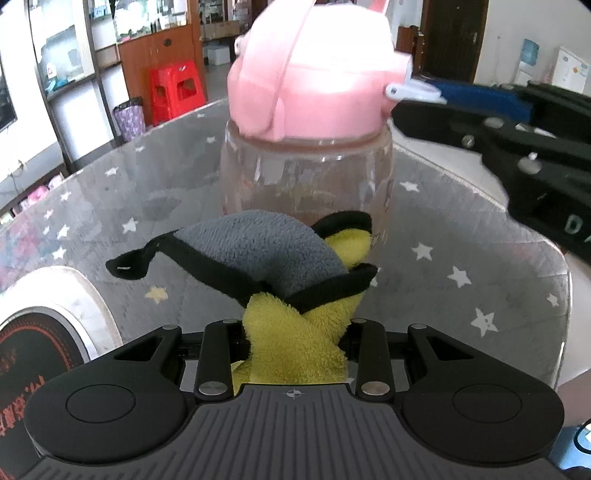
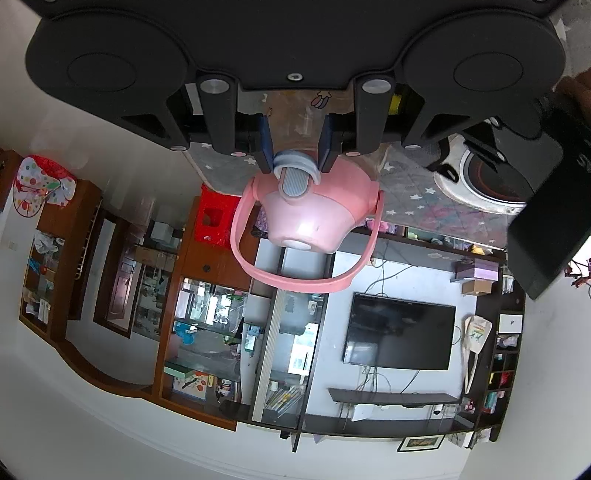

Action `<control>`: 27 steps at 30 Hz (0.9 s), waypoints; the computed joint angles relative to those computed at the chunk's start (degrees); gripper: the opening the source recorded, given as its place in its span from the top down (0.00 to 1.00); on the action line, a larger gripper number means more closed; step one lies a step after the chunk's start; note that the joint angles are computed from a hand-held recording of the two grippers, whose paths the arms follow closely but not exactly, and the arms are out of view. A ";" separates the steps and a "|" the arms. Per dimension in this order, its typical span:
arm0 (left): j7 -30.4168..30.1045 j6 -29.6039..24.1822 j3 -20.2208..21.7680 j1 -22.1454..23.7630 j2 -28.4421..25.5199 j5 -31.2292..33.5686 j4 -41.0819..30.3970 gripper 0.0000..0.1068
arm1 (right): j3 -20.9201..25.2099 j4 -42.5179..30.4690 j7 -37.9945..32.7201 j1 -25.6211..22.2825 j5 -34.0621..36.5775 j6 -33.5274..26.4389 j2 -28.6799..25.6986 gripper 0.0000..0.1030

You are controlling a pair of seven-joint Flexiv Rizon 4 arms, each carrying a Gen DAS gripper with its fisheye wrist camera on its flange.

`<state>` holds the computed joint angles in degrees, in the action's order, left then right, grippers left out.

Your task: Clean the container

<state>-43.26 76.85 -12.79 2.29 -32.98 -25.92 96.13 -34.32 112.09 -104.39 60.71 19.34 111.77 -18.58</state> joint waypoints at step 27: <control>-12.37 -0.47 5.26 -9.96 14.18 5.68 8.45 0.69 | 4.82 -0.75 0.19 -5.87 -3.20 0.53 0.94 0.73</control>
<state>-55.63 76.38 -7.53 -7.67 -18.80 -20.25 104.59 -29.50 111.33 -104.20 54.83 16.14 112.30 -17.64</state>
